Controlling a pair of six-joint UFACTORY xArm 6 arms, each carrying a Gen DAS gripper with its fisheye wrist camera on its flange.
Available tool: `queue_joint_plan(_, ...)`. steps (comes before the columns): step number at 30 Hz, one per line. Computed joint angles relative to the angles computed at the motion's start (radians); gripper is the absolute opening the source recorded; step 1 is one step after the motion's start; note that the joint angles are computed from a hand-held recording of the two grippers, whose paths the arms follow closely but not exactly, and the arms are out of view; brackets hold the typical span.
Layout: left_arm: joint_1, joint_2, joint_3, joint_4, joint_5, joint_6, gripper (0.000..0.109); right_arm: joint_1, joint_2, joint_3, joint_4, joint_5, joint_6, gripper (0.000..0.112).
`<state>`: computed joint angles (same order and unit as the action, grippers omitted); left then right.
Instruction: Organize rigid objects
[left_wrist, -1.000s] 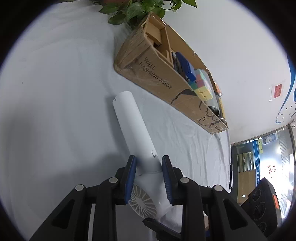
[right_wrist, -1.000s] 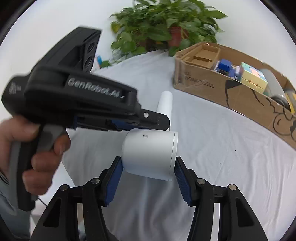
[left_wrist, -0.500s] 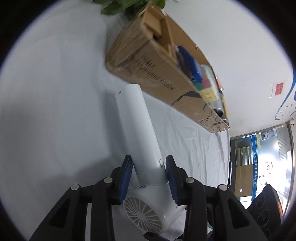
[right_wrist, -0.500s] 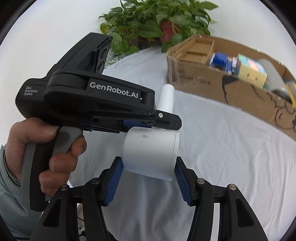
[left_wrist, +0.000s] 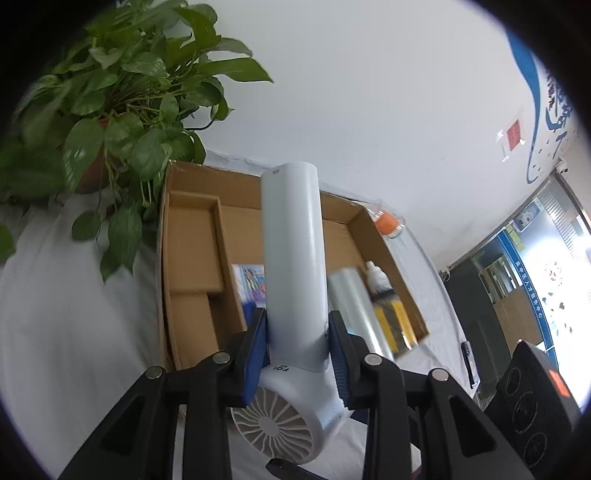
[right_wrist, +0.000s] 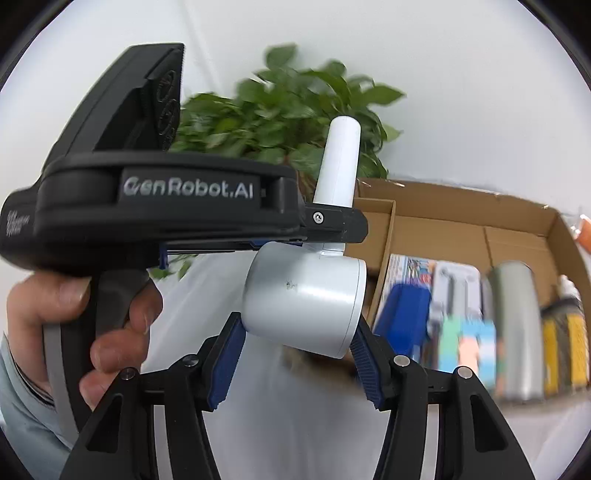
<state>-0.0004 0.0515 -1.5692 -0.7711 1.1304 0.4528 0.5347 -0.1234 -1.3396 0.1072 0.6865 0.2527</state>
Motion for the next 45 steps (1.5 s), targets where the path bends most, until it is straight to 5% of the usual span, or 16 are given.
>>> queue_joint_plan(8,0.027,0.394,-0.378,-0.014,0.160,-0.104,0.031,-0.060,0.387,-0.450,0.045,0.284,-0.013,0.054)
queue_joint_plan(15,0.009,0.359,-0.300,0.067,0.108,-0.121,0.031,-0.054,0.472,-0.539,0.038,0.391,0.007,0.057)
queue_joint_plan(17,-0.001,0.263,-0.191,0.114,-0.001,-0.105,0.031,-0.051,0.424,-0.476,0.041,0.344,-0.002,0.066)
queue_joint_plan(19,-0.025,0.096,-0.008,0.203,-0.183,-0.084,0.034,-0.038,0.306,-0.326,-0.054,0.244,0.035,0.094)
queue_joint_plan(21,-0.055,-0.073,0.193,0.273,-0.393,-0.081,0.056,-0.016,0.137,-0.116,-0.181,0.101,0.104,0.094)
queue_joint_plan(22,-0.072,-0.160,0.298,0.297,-0.497,-0.090,0.079,-0.010,0.068,-0.034,-0.214,0.042,0.124,0.095)
queue_joint_plan(23,-0.091,-0.264,0.403,0.350,-0.580,-0.125,0.090,-0.007,0.004,0.040,-0.249,-0.005,0.150,0.096)
queue_joint_plan(26,-0.159,-0.498,0.673,0.622,-0.832,-0.366,0.096,-0.010,-0.181,0.242,-0.474,-0.090,0.327,0.102)
queue_joint_plan(28,-0.192,-0.589,0.761,0.832,-0.876,-0.552,0.103,-0.004,-0.306,0.341,-0.586,-0.049,0.418,0.102)
queue_joint_plan(33,-0.313,-0.754,0.873,1.341,-0.811,-1.067,0.103,0.008,-0.553,0.490,-0.721,0.068,0.462,0.102)
queue_joint_plan(35,-0.385,-0.765,0.870,1.448,-0.749,-1.200,0.103,-0.001,-0.639,0.532,-0.706,0.100,0.436,0.102)
queue_joint_plan(45,-0.570,-0.761,0.857,1.448,-0.589,-1.374,0.103,-0.189,-0.942,0.687,-0.519,0.193,0.219,0.102)
